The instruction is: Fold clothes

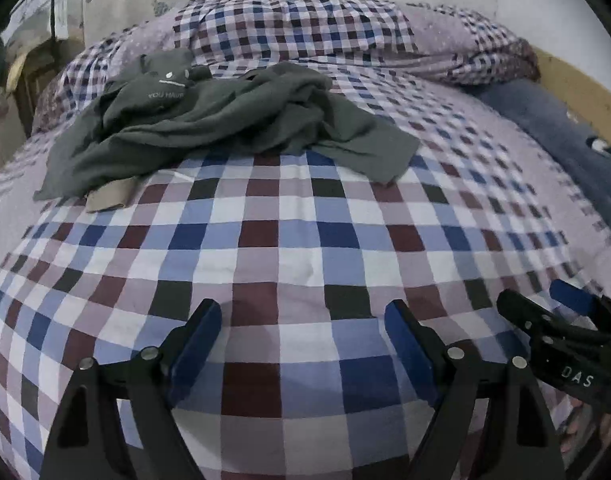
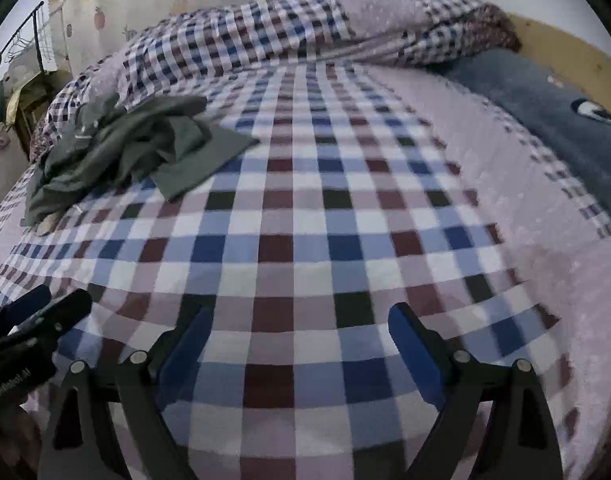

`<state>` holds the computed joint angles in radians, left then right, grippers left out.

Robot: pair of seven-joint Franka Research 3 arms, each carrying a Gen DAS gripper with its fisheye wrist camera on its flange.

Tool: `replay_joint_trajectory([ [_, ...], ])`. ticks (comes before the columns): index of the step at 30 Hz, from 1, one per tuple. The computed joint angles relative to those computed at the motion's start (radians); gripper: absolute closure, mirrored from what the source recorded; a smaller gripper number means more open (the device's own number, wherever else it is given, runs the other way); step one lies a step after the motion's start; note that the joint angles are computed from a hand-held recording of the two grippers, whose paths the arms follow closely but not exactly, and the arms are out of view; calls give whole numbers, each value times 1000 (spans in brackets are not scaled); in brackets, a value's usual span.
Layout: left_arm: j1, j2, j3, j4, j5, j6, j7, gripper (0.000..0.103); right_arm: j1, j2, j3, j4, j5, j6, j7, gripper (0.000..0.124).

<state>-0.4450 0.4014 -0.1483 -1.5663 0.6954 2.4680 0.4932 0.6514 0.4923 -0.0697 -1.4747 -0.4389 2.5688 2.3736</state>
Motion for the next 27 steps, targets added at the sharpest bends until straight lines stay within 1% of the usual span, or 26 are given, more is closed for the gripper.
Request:
replay_joint_trajectory([
  [2, -12, 13, 3, 19, 12, -29, 7, 11, -12, 20, 12, 18, 25, -17, -26, 31],
  [4, -23, 25, 6, 35, 25, -58, 10, 11, -12, 35, 10, 33, 34, -27, -38, 30],
  [8, -15, 22, 3, 27, 13, -44, 10, 9, 11, 61, -10, 72, 9, -70, -37, 28],
  [10, -15, 23, 4, 30, 11, -50, 12, 8, 12, 66, -11, 81, 6, -80, -38, 28],
  [16, -14, 32, 6, 45, -2, -73, 9, 1, 5, 72, -2, 88, 21, -78, -43, 27],
  [20, -18, 38, 6, 56, -3, -87, 8, 1, -14, 72, 9, 82, 61, -57, -62, 27],
  [27, -12, 43, 6, 60, -13, -76, 13, 1, -5, 75, -2, 89, 66, -65, -66, 27],
])
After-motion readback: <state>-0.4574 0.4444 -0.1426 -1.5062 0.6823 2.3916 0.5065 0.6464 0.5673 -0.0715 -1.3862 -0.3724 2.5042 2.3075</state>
